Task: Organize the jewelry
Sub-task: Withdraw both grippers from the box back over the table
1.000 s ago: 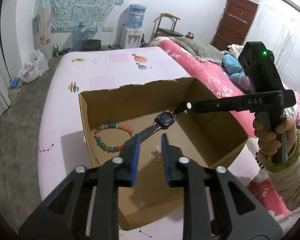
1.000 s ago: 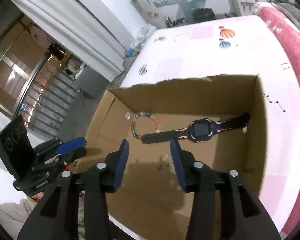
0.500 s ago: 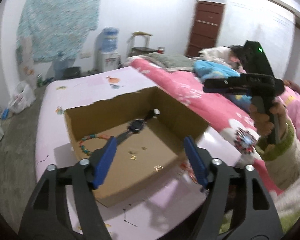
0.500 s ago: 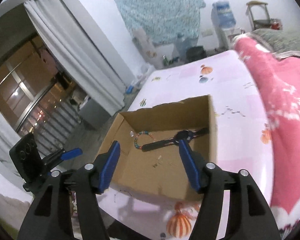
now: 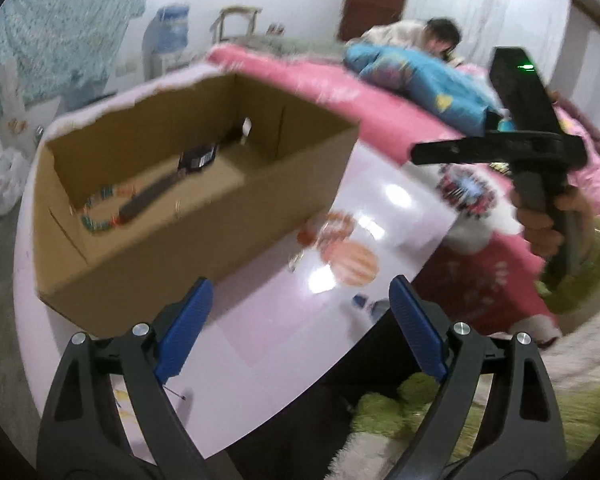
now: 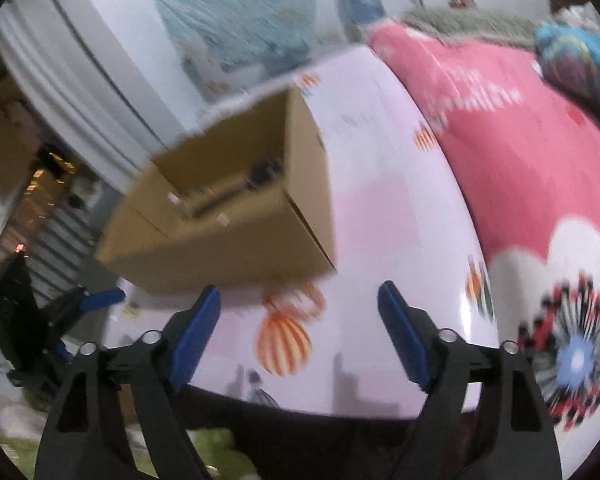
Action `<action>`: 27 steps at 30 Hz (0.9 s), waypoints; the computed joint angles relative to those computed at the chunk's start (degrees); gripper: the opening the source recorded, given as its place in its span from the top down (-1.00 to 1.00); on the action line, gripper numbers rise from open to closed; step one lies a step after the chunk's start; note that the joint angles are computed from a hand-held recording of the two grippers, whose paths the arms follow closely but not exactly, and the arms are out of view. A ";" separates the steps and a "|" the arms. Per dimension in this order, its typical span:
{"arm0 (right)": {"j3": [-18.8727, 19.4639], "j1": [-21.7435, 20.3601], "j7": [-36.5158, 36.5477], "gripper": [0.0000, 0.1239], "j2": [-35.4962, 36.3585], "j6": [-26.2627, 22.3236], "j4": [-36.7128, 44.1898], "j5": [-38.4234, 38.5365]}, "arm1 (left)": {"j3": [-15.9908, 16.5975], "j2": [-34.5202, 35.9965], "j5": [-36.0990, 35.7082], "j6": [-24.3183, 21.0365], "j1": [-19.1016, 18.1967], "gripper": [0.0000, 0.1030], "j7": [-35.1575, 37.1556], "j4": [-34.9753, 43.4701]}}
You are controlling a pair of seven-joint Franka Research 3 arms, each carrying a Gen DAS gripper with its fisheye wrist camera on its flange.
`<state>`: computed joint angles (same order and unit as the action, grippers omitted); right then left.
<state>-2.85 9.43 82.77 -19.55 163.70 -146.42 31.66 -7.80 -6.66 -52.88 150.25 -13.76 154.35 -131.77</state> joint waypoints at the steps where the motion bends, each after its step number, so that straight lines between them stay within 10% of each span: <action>1: 2.02 -2.20 3.56 -0.29 1.07 -1.05 0.04 -2.92 | -0.69 1.19 2.50 2.05 0.14 -0.67 -2.63 -0.17; 12: 9.15 -9.17 26.09 -0.30 7.01 -2.43 0.00 -29.79 | -4.32 10.15 21.92 10.26 3.29 -0.67 -22.00 0.60; 27: 10.36 -8.78 42.20 -0.55 9.54 -6.34 2.07 -58.05 | -6.41 10.22 26.66 14.52 5.20 -0.85 -25.18 -1.25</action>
